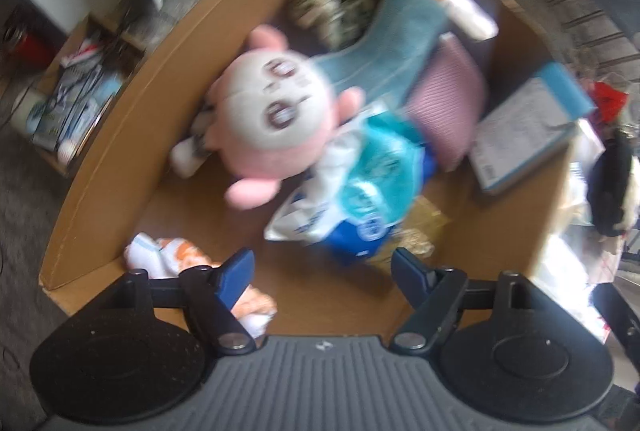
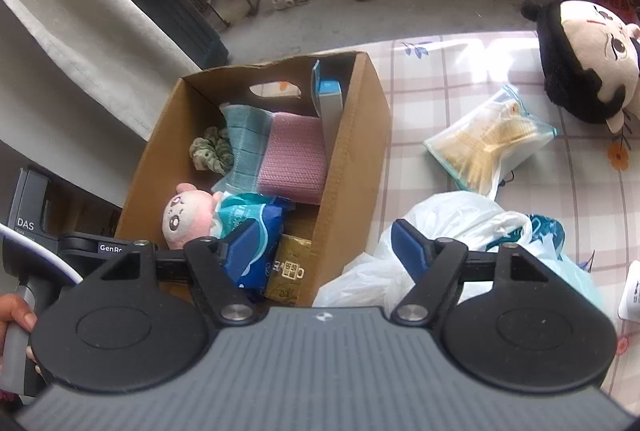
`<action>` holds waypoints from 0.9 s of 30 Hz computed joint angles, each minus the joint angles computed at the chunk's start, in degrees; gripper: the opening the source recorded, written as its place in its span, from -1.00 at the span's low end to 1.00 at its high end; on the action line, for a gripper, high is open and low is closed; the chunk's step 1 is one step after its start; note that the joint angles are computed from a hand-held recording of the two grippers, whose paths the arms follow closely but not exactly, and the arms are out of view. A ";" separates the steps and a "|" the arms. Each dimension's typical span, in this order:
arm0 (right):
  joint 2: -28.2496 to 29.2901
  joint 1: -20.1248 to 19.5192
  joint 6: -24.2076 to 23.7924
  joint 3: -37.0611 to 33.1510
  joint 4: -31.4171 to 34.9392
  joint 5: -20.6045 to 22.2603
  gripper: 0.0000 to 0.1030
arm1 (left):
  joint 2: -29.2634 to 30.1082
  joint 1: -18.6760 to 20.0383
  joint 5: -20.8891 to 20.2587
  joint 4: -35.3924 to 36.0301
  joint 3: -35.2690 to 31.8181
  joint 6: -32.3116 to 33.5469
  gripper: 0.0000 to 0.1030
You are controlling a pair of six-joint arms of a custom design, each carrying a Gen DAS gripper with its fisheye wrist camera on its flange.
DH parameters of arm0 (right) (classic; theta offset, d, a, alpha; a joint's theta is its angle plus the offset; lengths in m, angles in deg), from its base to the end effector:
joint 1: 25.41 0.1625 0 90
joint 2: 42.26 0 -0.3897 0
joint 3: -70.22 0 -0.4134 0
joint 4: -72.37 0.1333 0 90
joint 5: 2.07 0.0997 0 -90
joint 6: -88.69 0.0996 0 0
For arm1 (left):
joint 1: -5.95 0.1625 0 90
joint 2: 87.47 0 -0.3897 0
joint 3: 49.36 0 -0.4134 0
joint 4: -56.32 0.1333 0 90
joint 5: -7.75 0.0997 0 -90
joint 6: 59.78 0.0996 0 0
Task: Organize soft objects
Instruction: 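Withdraw both grippers to the table toward the cotton swab bag and yogurt cup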
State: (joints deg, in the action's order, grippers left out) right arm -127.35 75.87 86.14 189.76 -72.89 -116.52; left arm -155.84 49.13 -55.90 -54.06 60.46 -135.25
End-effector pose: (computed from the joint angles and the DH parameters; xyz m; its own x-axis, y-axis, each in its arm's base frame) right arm 0.1880 -0.4720 0.2676 -0.9125 -0.0746 0.4023 -0.2237 0.9143 -0.3377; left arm -0.2537 -0.4815 0.1320 -0.7833 -0.4268 -0.4519 -0.3102 0.8984 -0.3107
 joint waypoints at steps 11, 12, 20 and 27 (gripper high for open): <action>-6.58 -4.61 -7.06 0.15 1.46 7.71 0.59 | 11.28 -7.12 7.28 -0.79 -10.65 1.87 0.68; -7.76 -5.48 -7.97 0.15 2.12 8.13 0.59 | 12.73 -7.35 7.30 -1.13 -11.99 2.19 0.68; -16.65 -13.55 -14.25 -2.48 11.93 7.89 0.59 | 27.39 -7.69 7.00 0.14 -27.62 11.10 0.69; -20.68 -22.02 -20.66 -4.79 14.60 6.03 0.60 | 45.30 -7.22 7.13 11.27 -49.37 31.19 0.81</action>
State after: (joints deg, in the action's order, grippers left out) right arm -148.03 53.85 65.47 184.97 -58.29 -110.49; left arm -110.55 41.90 -48.77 -42.79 11.08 -104.06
